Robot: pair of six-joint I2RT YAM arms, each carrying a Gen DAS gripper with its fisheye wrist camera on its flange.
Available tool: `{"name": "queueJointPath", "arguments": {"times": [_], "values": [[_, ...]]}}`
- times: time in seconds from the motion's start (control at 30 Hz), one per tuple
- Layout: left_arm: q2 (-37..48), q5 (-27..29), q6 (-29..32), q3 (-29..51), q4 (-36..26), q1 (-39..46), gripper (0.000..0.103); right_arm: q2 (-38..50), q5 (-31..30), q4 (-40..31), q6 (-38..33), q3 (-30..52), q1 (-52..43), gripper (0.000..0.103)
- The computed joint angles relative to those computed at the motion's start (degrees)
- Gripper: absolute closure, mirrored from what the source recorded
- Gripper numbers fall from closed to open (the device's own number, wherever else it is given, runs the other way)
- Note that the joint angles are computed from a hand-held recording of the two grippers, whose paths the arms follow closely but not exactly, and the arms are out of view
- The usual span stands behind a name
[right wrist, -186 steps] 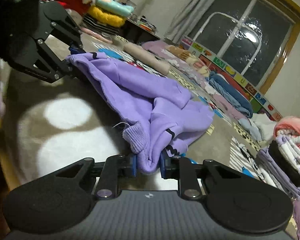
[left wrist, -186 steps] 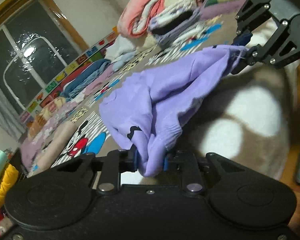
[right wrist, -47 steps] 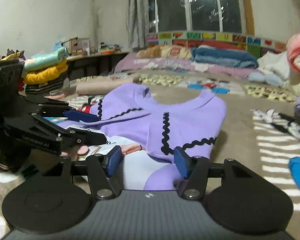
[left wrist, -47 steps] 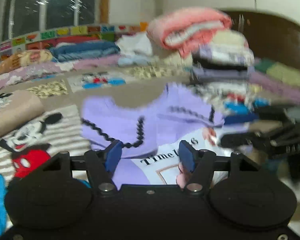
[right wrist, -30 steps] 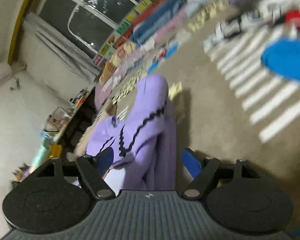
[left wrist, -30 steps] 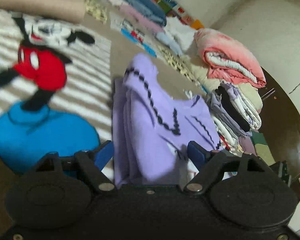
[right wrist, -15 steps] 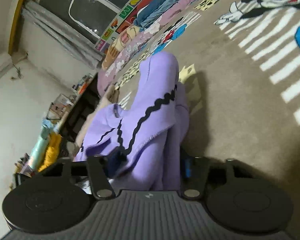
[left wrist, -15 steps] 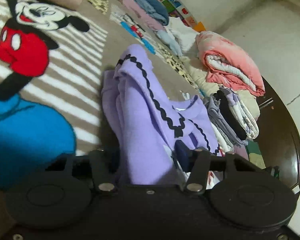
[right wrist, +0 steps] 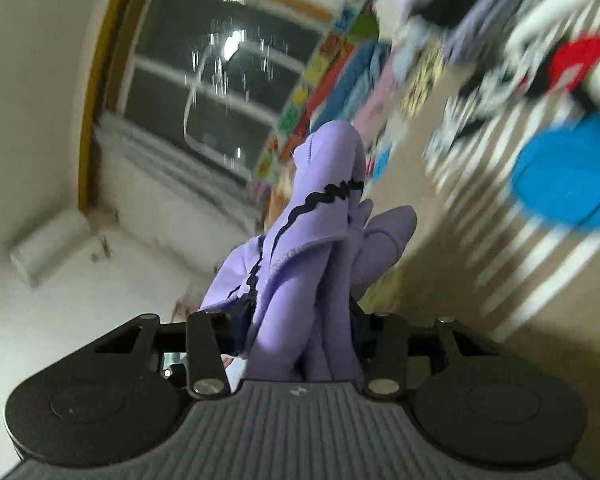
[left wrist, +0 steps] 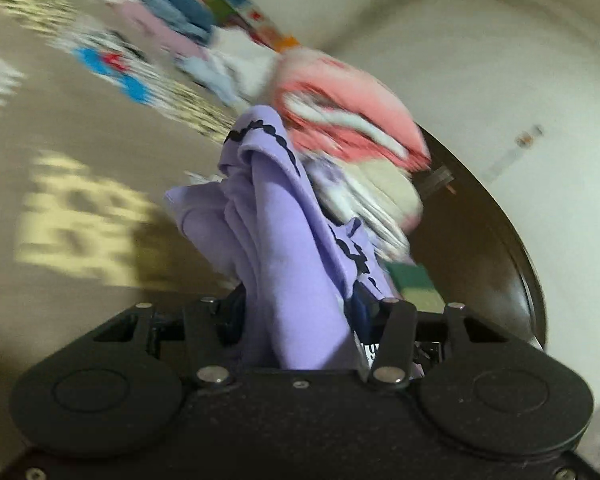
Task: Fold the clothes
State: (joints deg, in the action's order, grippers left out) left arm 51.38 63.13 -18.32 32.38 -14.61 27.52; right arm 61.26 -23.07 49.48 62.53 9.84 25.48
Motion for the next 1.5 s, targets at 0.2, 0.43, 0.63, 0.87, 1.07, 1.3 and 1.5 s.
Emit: {"name": "queueJointPath", "arguments": {"times": [0.2, 0.43, 0.63, 0.87, 1.07, 1.3, 1.5], "values": [[11.19, -16.93, -17.1, -0.63, 28.27, -33.46, 0.055, -27.3, -21.46, -16.99, 2.11, -6.67, -35.05, 0.057], [36.27, -21.6, -20.85, 14.05, 42.67, -52.25, 0.055, -16.15, -45.72, 2.92, 9.02, -8.92, -76.94, 0.057], [53.53, -18.43, -19.58, 31.74, 42.17, -58.17, 0.055, 10.88, -46.71, 28.64, 9.65, -6.68, -89.48, 0.057], [70.15, -17.31, -14.78, 52.72, 32.56, -59.66, 0.036, 29.62, -36.32, 37.01, 5.69, 0.25, -87.96, 0.057], [66.5, -38.74, 2.83, 51.33, 15.89, -62.23, 0.029, 17.59, -20.12, -14.65, -19.78, 9.16, -78.78, 0.041], [58.96, -51.94, 13.79, 43.76, 27.45, -68.31, 0.031, 6.25, -3.07, -12.61, -35.6, 7.06, -70.8, 0.039], [70.06, -57.69, 21.5, 56.51, 15.68, -73.84, 0.032, 11.91, 0.02, -16.53, -44.62, 13.99, -63.06, 0.04]]}}
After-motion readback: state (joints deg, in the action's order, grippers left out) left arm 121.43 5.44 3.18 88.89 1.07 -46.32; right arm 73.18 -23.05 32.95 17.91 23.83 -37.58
